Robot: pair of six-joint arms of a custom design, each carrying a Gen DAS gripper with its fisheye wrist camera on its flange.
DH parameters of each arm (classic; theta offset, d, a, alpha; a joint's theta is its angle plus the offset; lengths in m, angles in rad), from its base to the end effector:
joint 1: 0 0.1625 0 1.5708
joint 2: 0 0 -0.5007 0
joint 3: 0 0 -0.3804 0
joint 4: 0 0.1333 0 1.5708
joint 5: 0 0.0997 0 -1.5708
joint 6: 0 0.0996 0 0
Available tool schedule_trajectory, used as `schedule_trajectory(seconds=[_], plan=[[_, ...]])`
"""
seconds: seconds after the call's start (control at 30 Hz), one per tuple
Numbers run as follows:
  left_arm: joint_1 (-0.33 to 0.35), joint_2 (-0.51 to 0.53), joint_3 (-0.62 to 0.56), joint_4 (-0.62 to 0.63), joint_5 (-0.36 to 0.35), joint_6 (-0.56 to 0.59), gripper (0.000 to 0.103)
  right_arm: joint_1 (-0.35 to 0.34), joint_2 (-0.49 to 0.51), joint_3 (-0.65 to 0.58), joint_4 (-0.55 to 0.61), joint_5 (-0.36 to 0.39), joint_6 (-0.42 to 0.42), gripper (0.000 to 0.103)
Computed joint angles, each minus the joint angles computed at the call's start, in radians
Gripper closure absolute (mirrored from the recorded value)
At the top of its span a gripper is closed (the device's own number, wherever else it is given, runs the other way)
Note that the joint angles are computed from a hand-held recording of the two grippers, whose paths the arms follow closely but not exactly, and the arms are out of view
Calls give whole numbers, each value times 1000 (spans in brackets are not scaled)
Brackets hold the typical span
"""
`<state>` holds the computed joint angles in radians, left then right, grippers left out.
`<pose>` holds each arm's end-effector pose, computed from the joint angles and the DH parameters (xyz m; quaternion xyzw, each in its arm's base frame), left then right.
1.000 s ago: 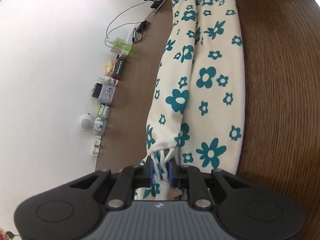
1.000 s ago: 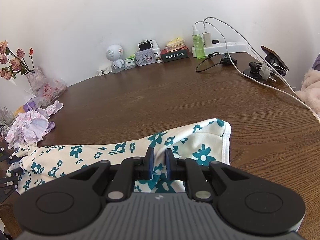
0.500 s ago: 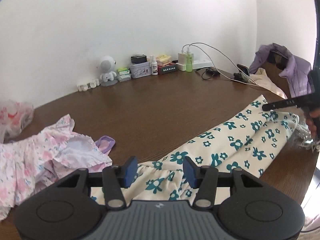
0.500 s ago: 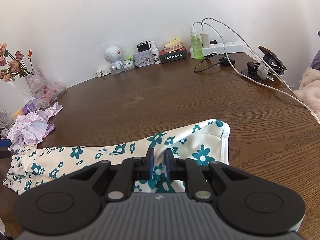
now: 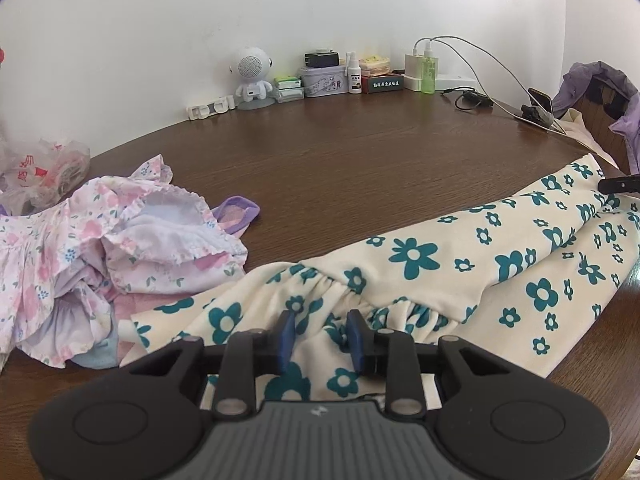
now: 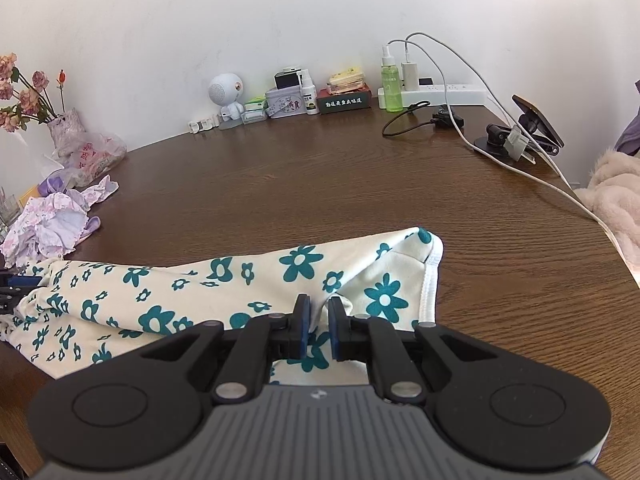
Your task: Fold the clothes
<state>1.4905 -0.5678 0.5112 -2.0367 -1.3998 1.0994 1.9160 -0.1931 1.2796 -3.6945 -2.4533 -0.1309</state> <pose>0.0746 -0.9463 0.4180 0.5171 0.8122 -0.1844 0.1975 0.3149 -0.7090 -0.0244 -0.0205 -0.8131 0.4853 0.3209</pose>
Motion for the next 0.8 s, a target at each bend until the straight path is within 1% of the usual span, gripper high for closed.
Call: schedule_trajectory(seconds=[0.13, 0.17, 0.2, 0.23, 0.33, 0.4, 0.43, 0.5, 0.57, 0.67, 0.73, 0.77, 0.8], plan=[[2, 15, -43, 34, -12, -16, 74, 5, -6, 11, -3, -14, 5, 91], [2, 13, -46, 32, -17, -18, 72, 6, -8, 15, -4, -18, 7, 88], [3, 8, -43, 21, -22, -19, 70, 8, -10, 19, -8, -21, 9, 87], [4, 3, -42, 5, -32, -21, 69, 12, -11, 23, -30, -27, 2, 87], [8, -8, -50, -54, -74, -27, 69, 31, 4, -1, -145, -66, -59, 87], [6, -2, -69, -65, -82, -26, 69, 40, 21, -40, -215, -82, -120, 87], [4, 4, -78, -66, -81, -20, 69, 40, 27, -60, -221, -77, -145, 87], [-3, 16, -84, -66, -66, -10, 67, 37, 49, -119, -183, -61, -185, 87], [-7, 34, -101, -41, -49, -4, 66, 30, 79, -192, -103, -47, -211, 87], [-7, 48, -99, -26, -13, 0, 66, 26, 146, -333, -13, -77, -277, 87], [-1, 50, -100, -20, -8, -7, 66, 32, 177, -389, -21, -111, -320, 87], [2, 50, -104, -13, -13, -15, 66, 36, 193, -417, -30, -129, -342, 80], [5, 50, -108, -9, -19, -21, 65, 45, 205, -434, -68, -155, -363, 63]])
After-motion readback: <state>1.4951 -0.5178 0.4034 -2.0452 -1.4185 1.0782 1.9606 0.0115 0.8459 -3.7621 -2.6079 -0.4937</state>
